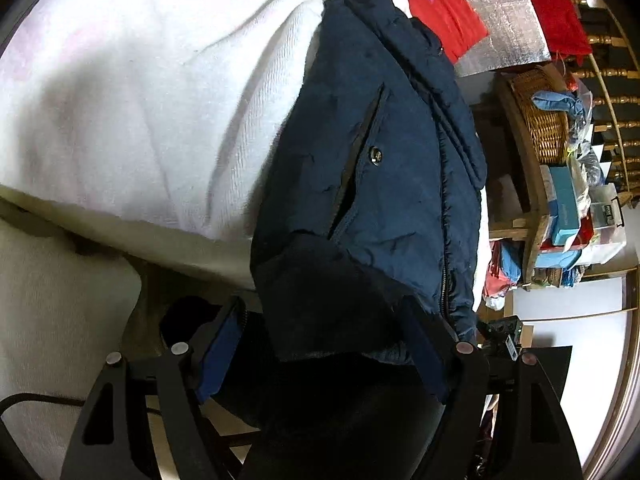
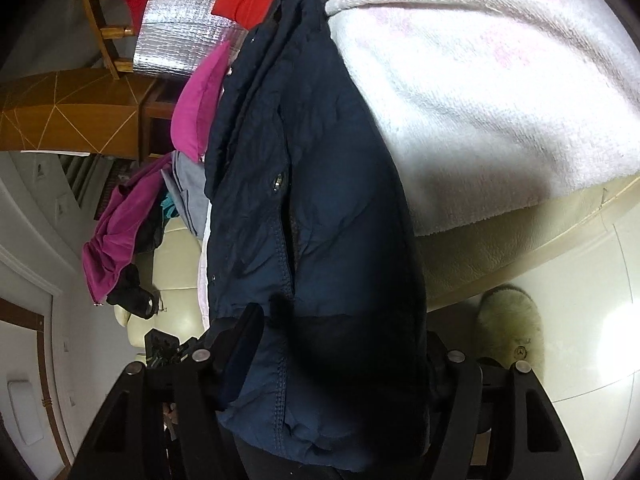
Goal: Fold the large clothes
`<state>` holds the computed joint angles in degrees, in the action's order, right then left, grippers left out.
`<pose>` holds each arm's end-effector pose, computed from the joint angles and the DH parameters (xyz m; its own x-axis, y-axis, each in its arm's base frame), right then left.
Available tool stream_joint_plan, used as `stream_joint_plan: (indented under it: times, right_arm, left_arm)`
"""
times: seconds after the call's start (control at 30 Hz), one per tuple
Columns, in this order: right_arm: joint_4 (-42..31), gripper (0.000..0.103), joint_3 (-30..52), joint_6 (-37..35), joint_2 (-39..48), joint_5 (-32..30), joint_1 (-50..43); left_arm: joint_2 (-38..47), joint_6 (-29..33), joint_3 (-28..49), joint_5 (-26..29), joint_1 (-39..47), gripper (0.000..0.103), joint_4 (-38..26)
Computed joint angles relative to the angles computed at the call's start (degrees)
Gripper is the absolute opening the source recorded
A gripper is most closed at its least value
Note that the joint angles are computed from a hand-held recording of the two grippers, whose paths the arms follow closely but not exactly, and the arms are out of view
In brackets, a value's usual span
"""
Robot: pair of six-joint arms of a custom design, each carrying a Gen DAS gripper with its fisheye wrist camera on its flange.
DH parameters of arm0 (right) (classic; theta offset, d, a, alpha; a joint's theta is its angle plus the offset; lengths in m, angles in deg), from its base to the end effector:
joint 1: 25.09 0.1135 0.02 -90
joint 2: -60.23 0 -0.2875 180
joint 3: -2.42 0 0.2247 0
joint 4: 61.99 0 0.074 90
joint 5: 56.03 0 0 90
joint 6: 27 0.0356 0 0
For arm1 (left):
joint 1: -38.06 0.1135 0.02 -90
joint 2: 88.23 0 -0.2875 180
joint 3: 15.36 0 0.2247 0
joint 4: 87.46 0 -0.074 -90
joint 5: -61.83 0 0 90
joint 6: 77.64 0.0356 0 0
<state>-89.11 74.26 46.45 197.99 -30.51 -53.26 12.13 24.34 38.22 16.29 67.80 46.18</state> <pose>0.2971 -0.1226 0.0124 -0.9138 0.3501 -0.2059 -0.0154 0.4767 0.8789 0.2035 0.0875 0.1333 -0.9285 -0.3598 -0.0916 -0.1990 0.6904 -0.6955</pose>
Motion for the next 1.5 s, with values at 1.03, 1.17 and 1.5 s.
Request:
stream_joint_plan:
  times: [1.03,1.17,1.5]
  right_arm:
    - [1.20,0.020,-0.53,8.48,-15.57,-4.60,1.19]
    - [9.70,0.018,1.18,18.71,-19.79,-4.88,2.37]
    - [27.20,0.017,20.46,46.82,-13.51,-1.00,6.31]
  left_arm:
    - [-8.43,-13.48,10.92,3.29,-12.18,0.024,3.10]
    - [-7.38,-15.60,19.04,3.36,-13.69,0.023,0.47]
    - [7.43,-23.32,46.55,-0.10,-17.25,0.023,-2.92]
